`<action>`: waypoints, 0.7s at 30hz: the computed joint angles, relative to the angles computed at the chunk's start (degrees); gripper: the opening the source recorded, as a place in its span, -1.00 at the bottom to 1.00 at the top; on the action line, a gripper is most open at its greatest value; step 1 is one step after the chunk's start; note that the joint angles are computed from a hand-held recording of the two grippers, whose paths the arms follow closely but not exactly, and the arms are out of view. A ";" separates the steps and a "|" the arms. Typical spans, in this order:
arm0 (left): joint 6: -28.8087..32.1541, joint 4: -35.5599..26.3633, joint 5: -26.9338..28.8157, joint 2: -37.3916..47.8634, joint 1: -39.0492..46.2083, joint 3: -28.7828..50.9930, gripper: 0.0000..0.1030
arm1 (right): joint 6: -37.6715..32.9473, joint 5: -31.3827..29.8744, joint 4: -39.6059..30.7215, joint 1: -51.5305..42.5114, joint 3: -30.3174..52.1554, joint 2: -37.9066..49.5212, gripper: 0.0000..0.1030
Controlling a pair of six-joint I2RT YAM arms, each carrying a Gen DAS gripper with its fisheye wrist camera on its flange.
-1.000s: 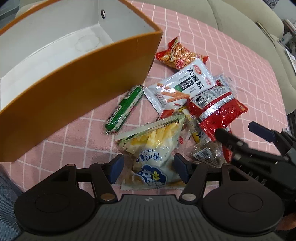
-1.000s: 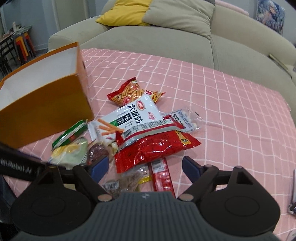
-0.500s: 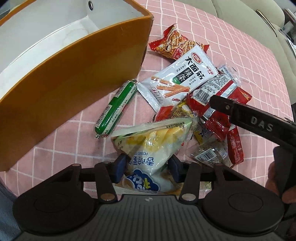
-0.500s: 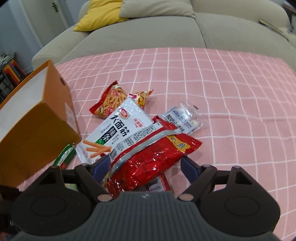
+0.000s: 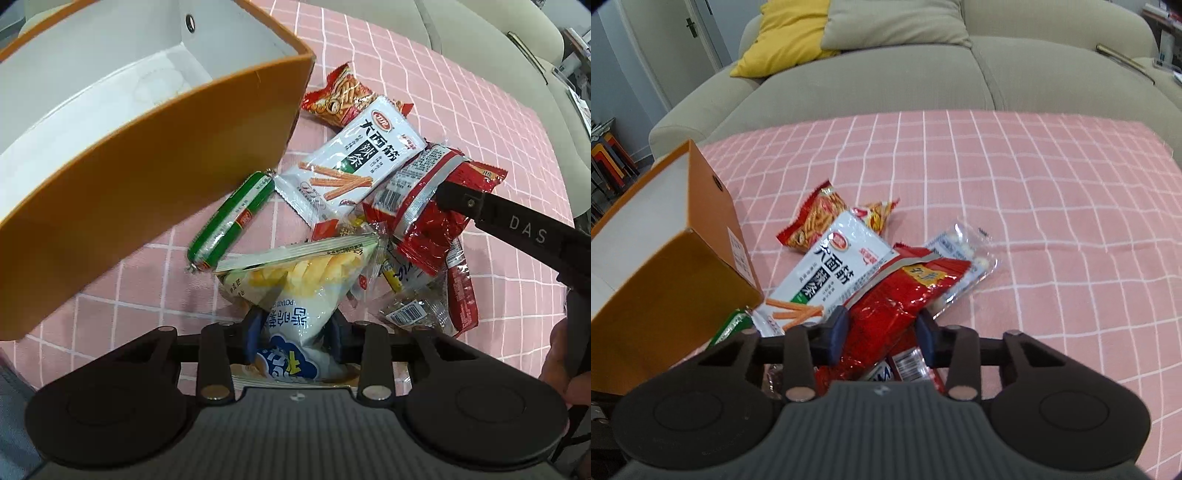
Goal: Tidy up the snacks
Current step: 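Grasp the yellow-white bread bag with the left tool while the right tool grasps the red snack bag, then carry both bags over the orange box and release them inside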
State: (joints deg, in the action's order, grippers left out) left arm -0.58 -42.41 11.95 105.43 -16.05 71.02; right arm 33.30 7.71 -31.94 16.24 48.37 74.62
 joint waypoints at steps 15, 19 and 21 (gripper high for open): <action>3.15 1.24 2.83 -13.81 3.84 -4.85 -0.23 | 0.26 7.24 -6.91 7.96 3.51 -7.68 -0.73; 3.74 1.30 3.88 -17.31 5.17 -5.60 -0.23 | 0.81 9.15 -8.43 10.37 4.35 -9.83 -0.73; 4.06 1.37 4.58 -18.82 5.89 -5.81 -0.23 | 1.33 10.23 -9.65 11.94 5.26 -10.78 -0.73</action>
